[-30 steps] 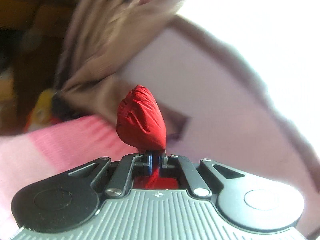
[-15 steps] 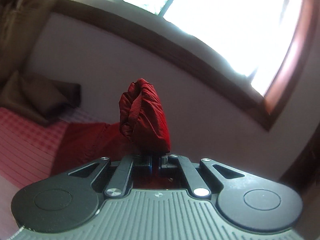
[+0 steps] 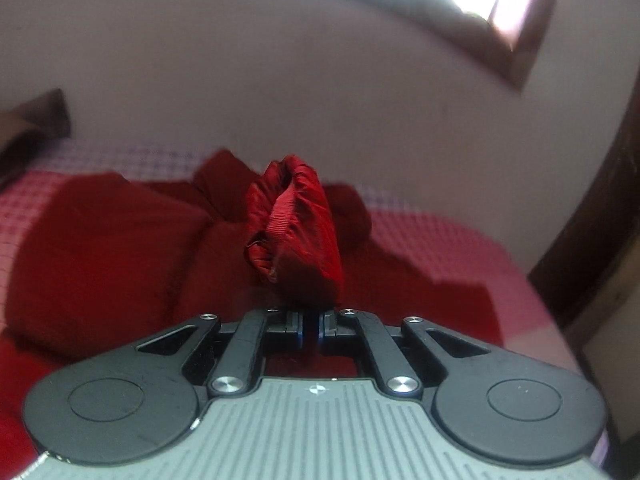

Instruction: Fold large clothes

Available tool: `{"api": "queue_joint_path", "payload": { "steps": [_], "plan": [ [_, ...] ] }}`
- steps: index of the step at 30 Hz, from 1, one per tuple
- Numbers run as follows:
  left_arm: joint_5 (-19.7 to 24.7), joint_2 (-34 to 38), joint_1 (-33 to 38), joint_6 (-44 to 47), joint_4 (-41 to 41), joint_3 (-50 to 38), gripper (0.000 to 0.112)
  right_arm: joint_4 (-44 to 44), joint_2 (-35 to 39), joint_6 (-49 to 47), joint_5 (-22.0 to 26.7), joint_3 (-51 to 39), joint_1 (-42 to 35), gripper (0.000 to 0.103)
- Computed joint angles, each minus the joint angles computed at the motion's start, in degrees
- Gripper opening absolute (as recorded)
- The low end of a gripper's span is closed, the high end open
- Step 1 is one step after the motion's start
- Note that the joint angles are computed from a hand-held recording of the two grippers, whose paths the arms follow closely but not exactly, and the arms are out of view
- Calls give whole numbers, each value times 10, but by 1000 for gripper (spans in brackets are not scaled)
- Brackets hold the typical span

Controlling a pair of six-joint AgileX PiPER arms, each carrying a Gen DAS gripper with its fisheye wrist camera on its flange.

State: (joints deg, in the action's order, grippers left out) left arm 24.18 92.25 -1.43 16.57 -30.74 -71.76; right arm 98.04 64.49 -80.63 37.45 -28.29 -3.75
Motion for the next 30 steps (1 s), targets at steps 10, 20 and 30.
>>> {"api": "queue_joint_path", "payload": {
  "steps": [10, 20, 30],
  "plan": [
    [-40, 36, -37, 142, -79, 14, 75, -4, 9, 3, 34, 14, -28, 102],
    [54, -53, 87, 257, -176, 74, 99, -79, -43, 77, 49, 14, -70, 102],
    [273, -81, 486, 360, -205, 129, 99, -322, -145, 170, 293, 52, -389, 102]
  ]
}}
